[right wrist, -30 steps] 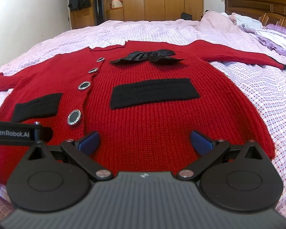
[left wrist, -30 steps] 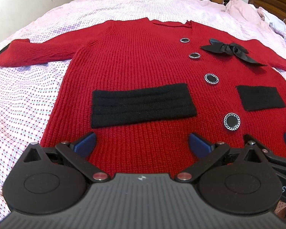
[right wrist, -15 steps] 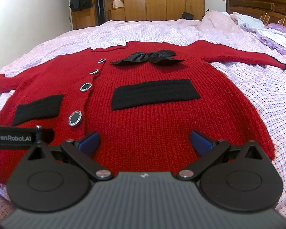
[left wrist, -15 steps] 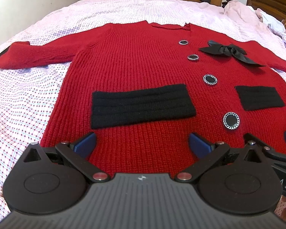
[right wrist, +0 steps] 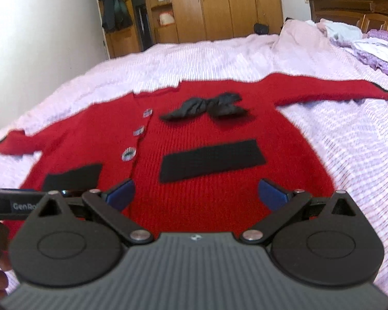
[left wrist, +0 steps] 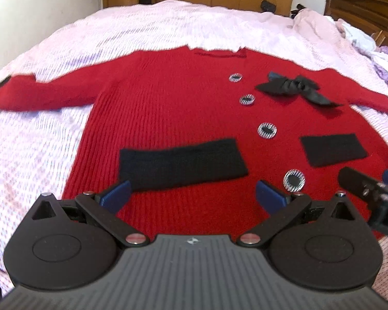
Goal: Fold small clothes
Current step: 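Reach the right gripper to the cardigan's sleeve cuff and close on it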
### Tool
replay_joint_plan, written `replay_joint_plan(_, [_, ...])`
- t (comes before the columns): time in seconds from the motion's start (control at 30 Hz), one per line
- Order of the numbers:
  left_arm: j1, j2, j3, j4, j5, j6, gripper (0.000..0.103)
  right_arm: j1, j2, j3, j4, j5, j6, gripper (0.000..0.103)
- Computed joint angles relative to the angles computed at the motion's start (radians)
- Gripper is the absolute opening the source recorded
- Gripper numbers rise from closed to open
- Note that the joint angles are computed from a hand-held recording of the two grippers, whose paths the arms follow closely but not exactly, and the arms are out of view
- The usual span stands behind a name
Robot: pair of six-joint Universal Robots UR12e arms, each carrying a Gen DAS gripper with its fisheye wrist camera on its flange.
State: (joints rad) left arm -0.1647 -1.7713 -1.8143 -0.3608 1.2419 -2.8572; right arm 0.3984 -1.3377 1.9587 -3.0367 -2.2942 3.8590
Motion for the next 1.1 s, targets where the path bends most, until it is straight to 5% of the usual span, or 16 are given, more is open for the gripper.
replay_joint_plan(0.27, [-0.019,-0.022,0.065,-0.014,-0.009,-0.001,0.103,-0.050,-0.059,0.048,-0.090,-0.032,-0.037,0.103])
replay_joint_plan(0.53, [-0.050,-0.063,0.130,-0.055,0.014,-0.017,0.103,-0.156,-0.126,0.106,-0.084,-0.091,-0.009,0.103])
replay_joint_plan(0.83, [-0.085,-0.109,0.168,-0.085,0.124,-0.022,0.103,-0.346,-0.164,0.170,-0.070,0.030,0.118,0.103])
replay_joint_plan(1.1, [-0.093,-0.124,0.169,-0.110,0.163,-0.062,0.103,-0.468,-0.163,0.203,-0.090,0.114,0.208,0.103])
